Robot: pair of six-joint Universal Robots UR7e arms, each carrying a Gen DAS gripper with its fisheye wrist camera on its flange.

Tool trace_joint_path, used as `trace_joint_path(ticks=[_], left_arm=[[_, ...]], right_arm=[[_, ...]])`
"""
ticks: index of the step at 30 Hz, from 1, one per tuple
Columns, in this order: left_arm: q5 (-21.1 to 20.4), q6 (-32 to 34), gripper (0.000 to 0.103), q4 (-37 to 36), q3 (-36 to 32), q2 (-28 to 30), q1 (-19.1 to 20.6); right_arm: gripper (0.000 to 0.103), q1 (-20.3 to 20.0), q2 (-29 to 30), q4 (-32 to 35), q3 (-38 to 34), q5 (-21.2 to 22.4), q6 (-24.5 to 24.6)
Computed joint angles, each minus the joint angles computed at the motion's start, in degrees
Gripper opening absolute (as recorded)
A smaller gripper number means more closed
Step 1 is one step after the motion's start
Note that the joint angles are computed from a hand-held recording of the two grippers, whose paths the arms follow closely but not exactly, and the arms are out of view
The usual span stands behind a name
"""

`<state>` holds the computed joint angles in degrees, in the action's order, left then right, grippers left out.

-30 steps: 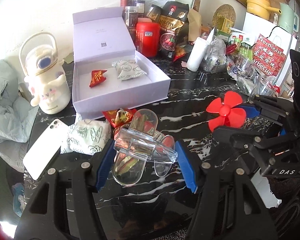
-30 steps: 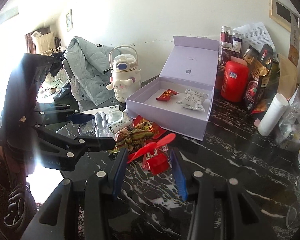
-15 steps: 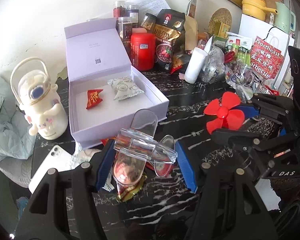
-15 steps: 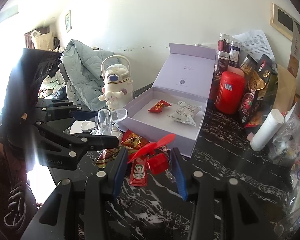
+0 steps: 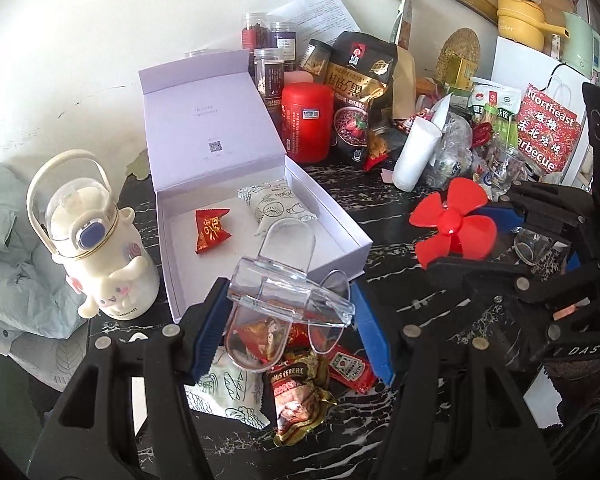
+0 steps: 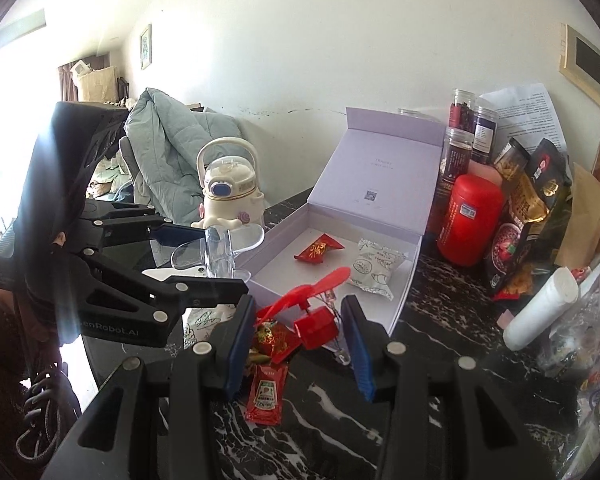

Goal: Organize objects
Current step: 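Lower the stand into the lavender box and open the left gripper while the right releases the fan inside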

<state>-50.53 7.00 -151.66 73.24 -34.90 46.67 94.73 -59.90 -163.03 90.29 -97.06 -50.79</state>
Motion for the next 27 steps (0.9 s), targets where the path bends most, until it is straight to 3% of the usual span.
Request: trace_joint_path(ticks=[12,27], left_arm=[[1.2,2.7,0.060,3.9,-9.9,4.9,2.1],[3.6,7.0,0.060,7.9,-30.1,16.1,4.8]], right_arm=[[0.045,-0.3,6.1,6.2,-10.2,0.5,0.2],[0.045,-1.0,17.0,14.8,-29.8,1.2,-0.6]])
